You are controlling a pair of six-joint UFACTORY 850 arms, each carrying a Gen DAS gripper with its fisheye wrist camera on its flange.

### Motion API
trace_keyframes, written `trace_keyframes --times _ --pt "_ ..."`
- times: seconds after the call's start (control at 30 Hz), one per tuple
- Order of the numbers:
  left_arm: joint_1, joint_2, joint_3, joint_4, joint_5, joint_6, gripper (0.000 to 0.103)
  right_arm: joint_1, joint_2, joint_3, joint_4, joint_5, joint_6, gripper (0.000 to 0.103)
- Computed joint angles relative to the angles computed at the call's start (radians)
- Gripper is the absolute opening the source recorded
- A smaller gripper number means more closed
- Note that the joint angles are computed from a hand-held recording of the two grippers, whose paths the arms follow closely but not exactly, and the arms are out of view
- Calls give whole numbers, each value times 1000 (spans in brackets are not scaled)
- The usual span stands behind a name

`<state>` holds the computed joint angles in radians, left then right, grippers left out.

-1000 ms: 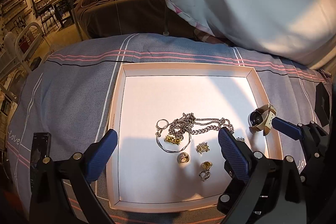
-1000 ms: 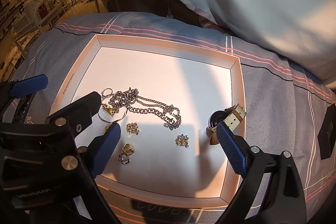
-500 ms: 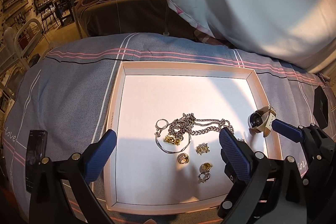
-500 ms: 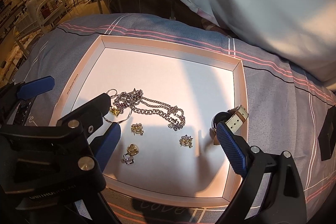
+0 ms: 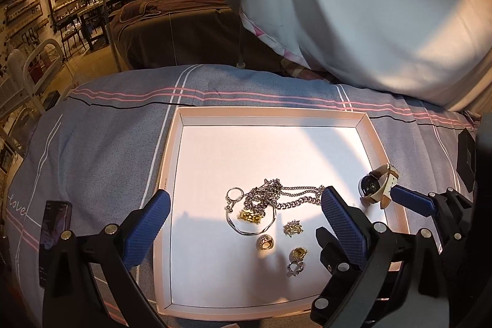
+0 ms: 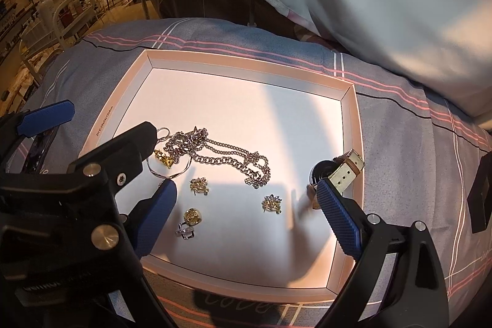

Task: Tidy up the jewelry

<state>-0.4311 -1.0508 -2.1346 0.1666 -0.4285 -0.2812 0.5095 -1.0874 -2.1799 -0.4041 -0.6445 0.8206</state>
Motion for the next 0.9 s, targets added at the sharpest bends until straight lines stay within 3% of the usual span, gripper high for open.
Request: trace_keyframes --times 0.43,0.9 --pt "4 -62 -93 -12 -108 3 97 0 -23 -27 29 -17 -28 91" --pt "-11 -52 -70 34 -122 -15 97 9 -33 -36 31 -39 -44 91"
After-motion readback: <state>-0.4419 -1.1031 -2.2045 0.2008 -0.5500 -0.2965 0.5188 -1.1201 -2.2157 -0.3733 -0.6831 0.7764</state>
